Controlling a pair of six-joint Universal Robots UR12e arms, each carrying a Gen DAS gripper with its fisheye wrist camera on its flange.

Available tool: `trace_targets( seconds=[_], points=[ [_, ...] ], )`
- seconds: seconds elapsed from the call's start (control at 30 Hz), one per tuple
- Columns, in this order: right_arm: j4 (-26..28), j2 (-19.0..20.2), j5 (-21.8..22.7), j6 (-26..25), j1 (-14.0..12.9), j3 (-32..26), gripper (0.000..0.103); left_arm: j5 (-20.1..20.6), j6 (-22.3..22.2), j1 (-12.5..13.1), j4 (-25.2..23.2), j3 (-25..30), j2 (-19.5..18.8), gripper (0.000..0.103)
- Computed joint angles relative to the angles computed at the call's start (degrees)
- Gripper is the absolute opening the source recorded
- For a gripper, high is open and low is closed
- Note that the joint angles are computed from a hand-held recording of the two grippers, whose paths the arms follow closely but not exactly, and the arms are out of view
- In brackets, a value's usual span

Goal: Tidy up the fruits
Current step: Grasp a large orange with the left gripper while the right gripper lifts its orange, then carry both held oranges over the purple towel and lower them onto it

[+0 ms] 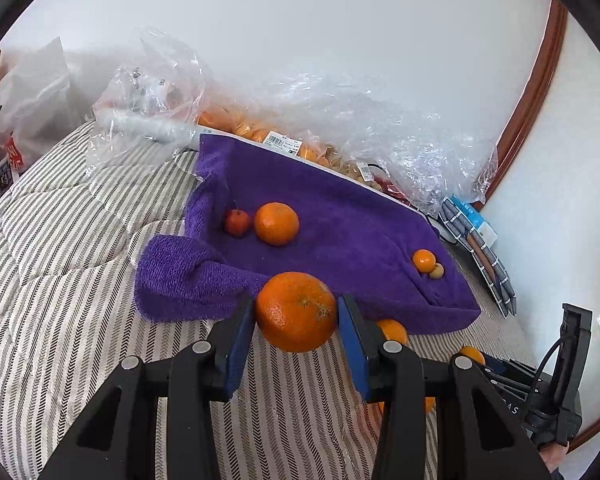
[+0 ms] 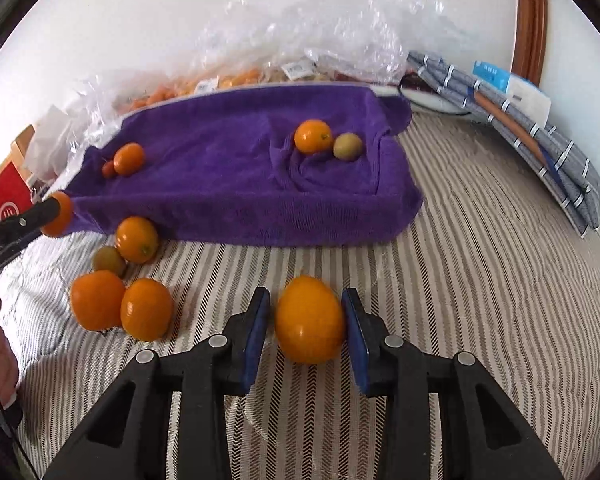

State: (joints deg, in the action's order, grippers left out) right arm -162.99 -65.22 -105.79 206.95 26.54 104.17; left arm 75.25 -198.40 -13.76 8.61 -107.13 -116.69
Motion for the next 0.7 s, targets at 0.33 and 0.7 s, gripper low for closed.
trace_targets(
  seconds=[0.33,0.7],
  points=[
    [-6.2,-0.5,-2.1,3.2,-0.2,1.9,0.032,1.5,0.9,-0.2,1.6,-0.4,0.5,0.040],
    [-5.6,0.9,-5.6,-1.4,0.6,-2.9,0.032,2.4,2.0,-0.2,-1.2,3.1,1.1,0.040]
  ],
)
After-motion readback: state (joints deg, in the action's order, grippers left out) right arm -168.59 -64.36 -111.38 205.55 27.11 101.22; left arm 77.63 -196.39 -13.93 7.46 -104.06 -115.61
